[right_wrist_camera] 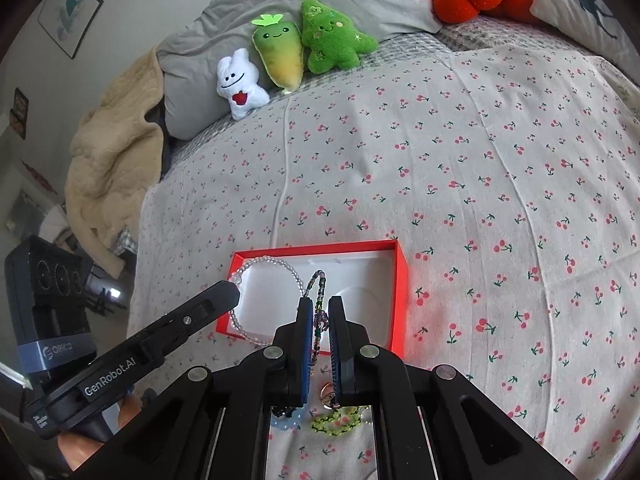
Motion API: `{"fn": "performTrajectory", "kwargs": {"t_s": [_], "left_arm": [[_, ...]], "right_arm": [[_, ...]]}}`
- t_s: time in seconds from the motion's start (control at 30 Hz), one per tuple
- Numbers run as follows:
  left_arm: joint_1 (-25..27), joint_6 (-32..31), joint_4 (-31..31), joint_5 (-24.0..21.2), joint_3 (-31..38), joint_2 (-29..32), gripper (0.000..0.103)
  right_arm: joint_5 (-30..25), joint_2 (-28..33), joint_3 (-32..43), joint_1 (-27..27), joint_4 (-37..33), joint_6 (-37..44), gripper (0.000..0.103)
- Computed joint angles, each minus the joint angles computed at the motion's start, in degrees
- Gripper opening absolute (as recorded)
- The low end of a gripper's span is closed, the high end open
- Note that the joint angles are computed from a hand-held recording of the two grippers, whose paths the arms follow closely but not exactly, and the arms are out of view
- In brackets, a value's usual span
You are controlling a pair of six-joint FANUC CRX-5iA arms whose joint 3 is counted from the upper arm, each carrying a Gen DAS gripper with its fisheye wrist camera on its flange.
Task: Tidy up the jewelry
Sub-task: 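Lift both bracelets and carry them over the red box's white insert, then open both tools to drop the bracelets in the box and withdraw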
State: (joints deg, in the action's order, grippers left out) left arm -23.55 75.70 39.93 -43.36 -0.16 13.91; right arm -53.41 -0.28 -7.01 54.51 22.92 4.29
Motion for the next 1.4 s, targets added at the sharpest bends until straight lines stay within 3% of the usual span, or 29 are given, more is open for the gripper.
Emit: {"fn": "performTrajectory", "kwargs": {"t_s": [0.2, 0.4, 0.8, 0.87, 0.93, 1.03, 1.1, 1.13, 1.2, 1.23, 1.27, 1.4], "left_arm": [[0.28, 5.5, -9.48, 0.66, 2.25, 0.25, 0.004], [0.23, 14.28, -22.41, -4.42, 7.61, 2.32, 0.004], [-1.25, 17.81, -30.45, -5.95, 10.86, 2.95, 0.005], [-1.6, 18.54, -31.93, -6.51, 11.33, 2.55, 0.012], [-2.0, 18.14, -33.07, -6.14, 10.79, 1.37, 0.033], [-3.01, 19.8, -36.93, -5.86, 10.15, -0.81, 0.054], [-3.57, 20.86, -38.72, -5.76, 9.34, -2.3, 0.063], [-3.95, 21.54, -39.85, -5.77, 8.93, -3.08, 0.069], [-4.84, 23.26, -42.56, -6.27, 8.38, -4.46, 0.079], [-5.2, 23.76, -43.52, -6.43, 7.84, -5.23, 0.082], [-5.42, 23.87, -43.92, -6.75, 7.38, -5.81, 0.082], [-5.55, 23.66, -43.63, -9.05, 4.82, -8.26, 0.084]], "right_arm": [[1.57, 0.6, -0.49, -1.22, -0.94, 1.41, 0.008], [3.0, 2.09, 0.48, -1.7, -1.44, 3.66, 0.008], [1.05, 4.61, 0.98, -2.25, -0.97, 6.27, 0.009], [-2.04, 5.47, 2.28, -1.54, 0.11, 7.09, 0.01], [-3.63, 5.55, 3.08, -0.98, 0.22, 8.73, 0.015], [-6.11, 4.55, 2.87, 0.46, 1.83, 8.51, 0.017], [-7.49, 3.44, 2.35, 1.49, 2.63, 7.73, 0.02], [-7.77, 2.69, 1.85, 2.03, 2.98, 7.16, 0.023], [-8.58, 1.33, 0.92, 3.34, 3.85, 5.85, 0.042], [-8.69, 0.44, -0.16, 4.35, 5.39, 4.21, 0.064], [-8.86, -0.34, -1.09, 5.38, 6.87, 3.04, 0.071], [-10.66, -2.18, -2.19, 8.52, 7.53, 2.08, 0.071]]}}
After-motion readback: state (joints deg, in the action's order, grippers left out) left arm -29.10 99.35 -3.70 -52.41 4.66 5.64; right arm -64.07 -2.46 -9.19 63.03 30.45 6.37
